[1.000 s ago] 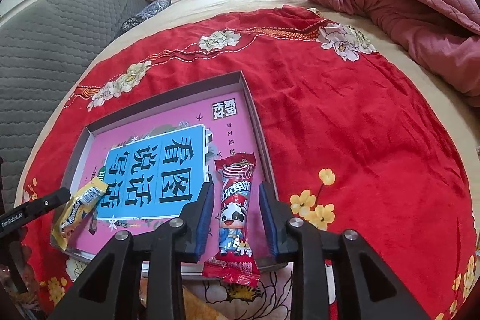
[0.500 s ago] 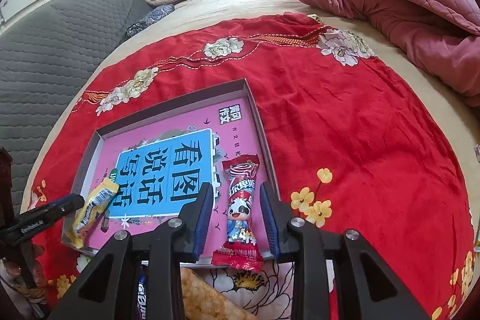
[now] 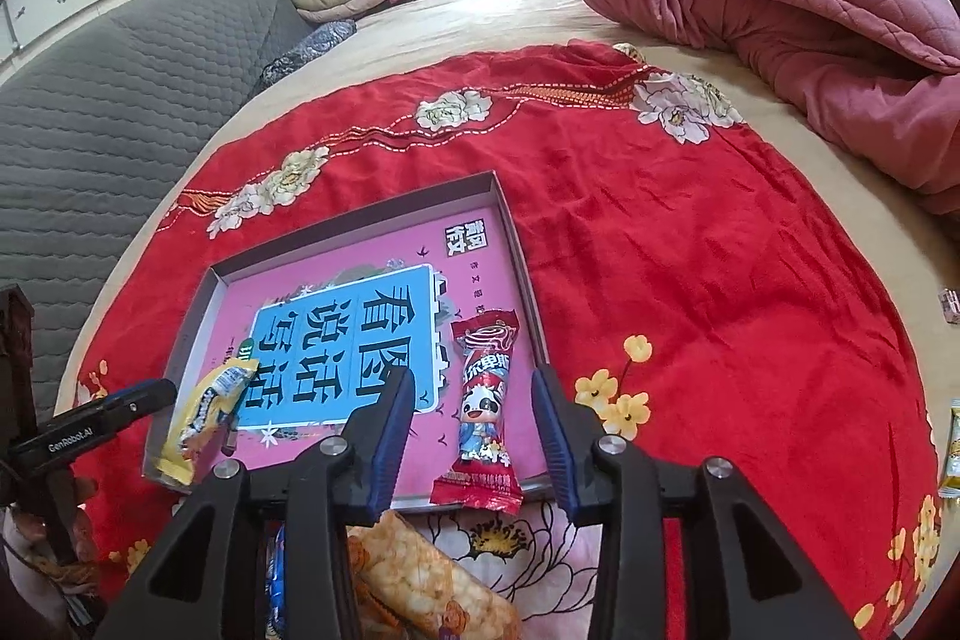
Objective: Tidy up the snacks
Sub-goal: 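Move both open grippers back from the box lid to the snack pile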
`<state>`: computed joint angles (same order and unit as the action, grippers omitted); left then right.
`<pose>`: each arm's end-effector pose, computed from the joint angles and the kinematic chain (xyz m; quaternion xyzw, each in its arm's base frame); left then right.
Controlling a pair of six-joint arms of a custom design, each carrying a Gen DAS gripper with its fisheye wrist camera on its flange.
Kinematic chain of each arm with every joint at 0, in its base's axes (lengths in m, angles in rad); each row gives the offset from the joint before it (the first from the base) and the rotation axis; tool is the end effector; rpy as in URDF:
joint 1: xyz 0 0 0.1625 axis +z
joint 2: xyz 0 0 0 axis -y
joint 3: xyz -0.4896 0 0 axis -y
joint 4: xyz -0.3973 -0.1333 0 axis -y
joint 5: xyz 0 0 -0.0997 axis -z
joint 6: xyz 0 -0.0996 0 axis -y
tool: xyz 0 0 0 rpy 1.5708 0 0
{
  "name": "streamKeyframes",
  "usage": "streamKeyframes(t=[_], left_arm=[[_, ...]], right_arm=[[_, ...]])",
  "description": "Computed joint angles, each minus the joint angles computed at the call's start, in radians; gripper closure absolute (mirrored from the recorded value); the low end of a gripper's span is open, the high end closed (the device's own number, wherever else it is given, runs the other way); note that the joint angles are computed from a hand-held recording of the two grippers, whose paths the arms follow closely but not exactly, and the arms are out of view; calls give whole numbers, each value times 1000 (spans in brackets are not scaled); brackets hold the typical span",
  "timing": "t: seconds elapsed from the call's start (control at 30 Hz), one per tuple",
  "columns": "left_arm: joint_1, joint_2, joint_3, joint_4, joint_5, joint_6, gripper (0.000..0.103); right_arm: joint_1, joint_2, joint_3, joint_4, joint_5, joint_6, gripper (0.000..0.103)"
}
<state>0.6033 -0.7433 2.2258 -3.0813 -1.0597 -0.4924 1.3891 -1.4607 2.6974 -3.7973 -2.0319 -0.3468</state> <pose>-0.3065 -0.4322 0.0140 0.2242 0.9411 -0.1786 0.1793 0.0309 -0.3243 0.3082 -0.0375 -0.8628 0.3938 0.3149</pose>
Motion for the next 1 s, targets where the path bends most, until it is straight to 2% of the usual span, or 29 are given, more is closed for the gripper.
streamKeyframes(t=[0.33,0.7,1.0], left_arm=[[-28,-25,20,-18,12,0,53],[-48,-57,49,-48,-26,1,51],[-79,-77,70,-58,-32,-7,47]], right_arm=[[15,-32,13,16,1,-2,61],[56,-74,43,43,-16,-3,60],[92,-102,58,67,-46,-4,60]])
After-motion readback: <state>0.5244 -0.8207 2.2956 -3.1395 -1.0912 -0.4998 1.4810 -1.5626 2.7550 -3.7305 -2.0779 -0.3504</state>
